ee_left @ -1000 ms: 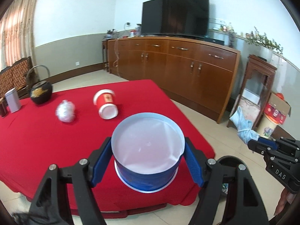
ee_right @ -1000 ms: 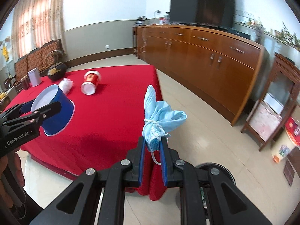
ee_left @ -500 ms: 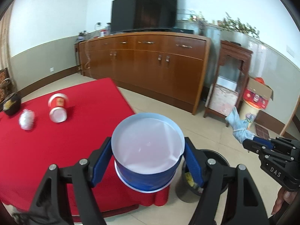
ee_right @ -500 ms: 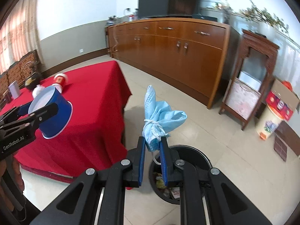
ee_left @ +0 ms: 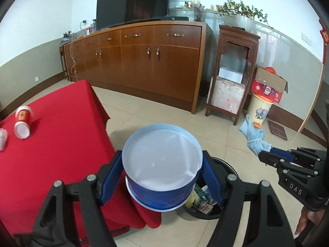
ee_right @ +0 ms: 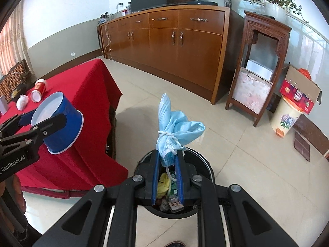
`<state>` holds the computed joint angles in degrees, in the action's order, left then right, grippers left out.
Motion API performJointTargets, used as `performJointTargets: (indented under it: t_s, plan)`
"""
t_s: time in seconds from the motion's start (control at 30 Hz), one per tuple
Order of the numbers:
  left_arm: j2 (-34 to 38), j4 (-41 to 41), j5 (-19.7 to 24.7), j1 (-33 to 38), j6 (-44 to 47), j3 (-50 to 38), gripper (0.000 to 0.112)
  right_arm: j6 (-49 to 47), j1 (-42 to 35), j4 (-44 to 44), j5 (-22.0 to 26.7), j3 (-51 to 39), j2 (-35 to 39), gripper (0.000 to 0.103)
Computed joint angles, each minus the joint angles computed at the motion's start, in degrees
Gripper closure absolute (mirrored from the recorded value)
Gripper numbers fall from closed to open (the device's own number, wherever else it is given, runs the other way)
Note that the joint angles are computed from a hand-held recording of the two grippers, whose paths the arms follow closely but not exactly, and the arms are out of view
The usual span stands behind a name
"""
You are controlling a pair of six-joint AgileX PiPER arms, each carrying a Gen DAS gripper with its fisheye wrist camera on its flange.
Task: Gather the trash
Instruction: 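Carry both items over the black bucket and open both tools to drop them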
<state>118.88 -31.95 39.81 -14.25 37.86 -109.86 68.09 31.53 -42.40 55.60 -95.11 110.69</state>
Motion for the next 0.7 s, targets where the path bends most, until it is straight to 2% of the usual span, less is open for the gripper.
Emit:
performJointTargets:
  t_s: [0.5, 0.7]
  plan:
    - [8.5, 8.2, 0.7, -7.7, -7.4, -3.5, 0.038, -7.1, -9.6, 8.3, -14.9, 13.7, 0.8, 0.087]
    - [12.8, 11.7, 2.5, -9.6, -11.2, -6.8, 0.037, -18.0, -13.3, 17.8, -17.9, 12.4, 6.1, 0.087]
